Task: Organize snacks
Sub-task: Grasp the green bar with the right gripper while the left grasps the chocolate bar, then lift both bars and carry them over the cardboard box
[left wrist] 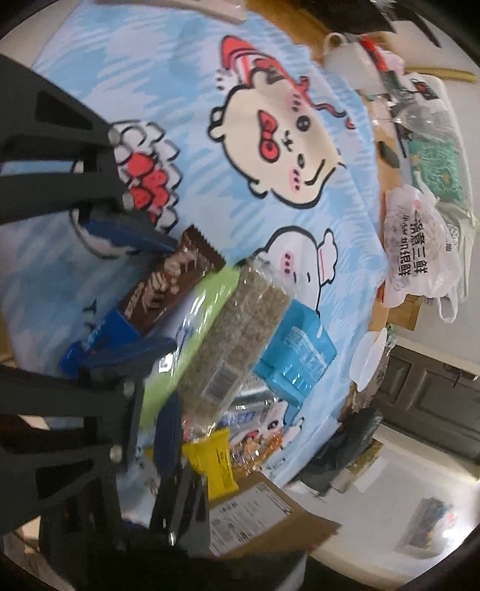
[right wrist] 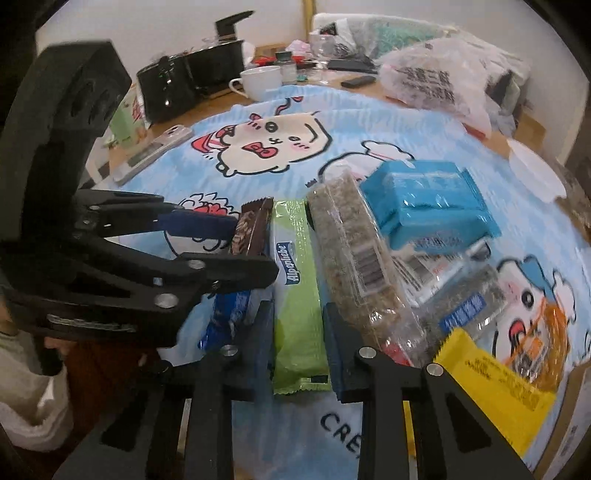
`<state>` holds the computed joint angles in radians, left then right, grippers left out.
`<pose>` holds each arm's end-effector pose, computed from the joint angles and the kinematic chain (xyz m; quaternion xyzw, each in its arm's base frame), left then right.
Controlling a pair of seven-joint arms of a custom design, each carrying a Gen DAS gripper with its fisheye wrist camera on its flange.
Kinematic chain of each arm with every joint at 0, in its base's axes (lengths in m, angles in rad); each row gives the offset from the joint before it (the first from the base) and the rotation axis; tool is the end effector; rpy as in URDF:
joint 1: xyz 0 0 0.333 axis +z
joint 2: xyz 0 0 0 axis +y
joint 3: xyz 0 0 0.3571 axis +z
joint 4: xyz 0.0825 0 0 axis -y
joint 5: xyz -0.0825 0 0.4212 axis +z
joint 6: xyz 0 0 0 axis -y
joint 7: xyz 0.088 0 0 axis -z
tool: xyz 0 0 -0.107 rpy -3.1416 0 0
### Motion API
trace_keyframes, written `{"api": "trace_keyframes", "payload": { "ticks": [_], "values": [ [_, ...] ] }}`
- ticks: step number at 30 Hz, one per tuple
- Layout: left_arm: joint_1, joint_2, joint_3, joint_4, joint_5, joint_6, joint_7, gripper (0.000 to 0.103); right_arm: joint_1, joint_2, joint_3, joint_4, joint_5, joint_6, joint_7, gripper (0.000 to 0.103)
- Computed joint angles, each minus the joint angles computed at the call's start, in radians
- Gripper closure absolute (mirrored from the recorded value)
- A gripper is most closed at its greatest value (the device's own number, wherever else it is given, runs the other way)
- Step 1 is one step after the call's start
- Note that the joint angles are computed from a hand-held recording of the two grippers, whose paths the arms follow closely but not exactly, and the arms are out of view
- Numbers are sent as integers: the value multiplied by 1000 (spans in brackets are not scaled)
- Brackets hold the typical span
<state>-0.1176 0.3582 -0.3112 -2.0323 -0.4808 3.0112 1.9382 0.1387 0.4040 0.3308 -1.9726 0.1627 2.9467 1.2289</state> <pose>0.6359 -0.2370 0.3524 -0.5663 0.7555 -0.3165 0.0917 0.6361 0.2886 0.3513 -0.8428 0.4461 -0.1170 0.2777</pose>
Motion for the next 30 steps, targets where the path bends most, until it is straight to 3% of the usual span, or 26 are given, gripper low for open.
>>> {"api": "trace_keyframes", "payload": {
  "ticks": [2, 4, 5, 8, 11, 13, 16, 18, 20, 21, 24, 27, 29, 30],
  "values": [
    [-15, 8, 27, 14, 34, -9, 0, 67, 16, -24, -24, -27, -10, 10, 30, 81],
    [-121, 15, 155, 25, 164, -1, -97, 74, 21, -41, -34, -48, -16, 12, 50, 81],
    [-147, 22, 189, 33, 217, -1, -120, 74, 10, -48, -24, -56, -4, 5, 49, 81],
    [-109, 27, 157, 44, 251, -21, -90, 73, -33, -54, 24, -66, 61, -9, 13, 81],
    [-149, 12, 213, 30, 320, -22, -149, 67, -59, -55, 58, -71, 130, -18, -30, 80],
    [-171, -2, 249, 15, 357, -25, -211, 66, -38, -62, 40, -76, 134, -12, -32, 79],
    [-83, -20, 165, -9, 296, -48, -173, 66, -38, -66, 45, -81, 160, -13, -52, 79],
    [-130, -33, 219, -38, 361, -18, -225, 66, -43, -65, 54, -81, 188, -14, -68, 79],
    [-216, -46, 321, -59, 462, 2, -338, 66, -45, -61, 61, -77, 211, -12, -88, 79],
    [-223, -52, 329, -69, 486, 10, -360, 66, -40, -59, 58, -75, 214, -10, -90, 79],
    [-136, -69, 229, -90, 441, 7, -300, 67, -24, -49, 47, -67, 210, 4, -86, 79],
    [-98, -90, 181, -121, 403, 15, -273, 67, -9, -35, 33, -54, 191, 15, -59, 79],
    [-121, -97, 205, -136, 418, 26, -292, 67, -11, -25, 41, -48, 181, 32, -52, 78],
    [-166, -94, 257, -138, 463, 33, -338, 72, -3, -18, 35, -44, 166, 44, -40, 78]
  ]
}}
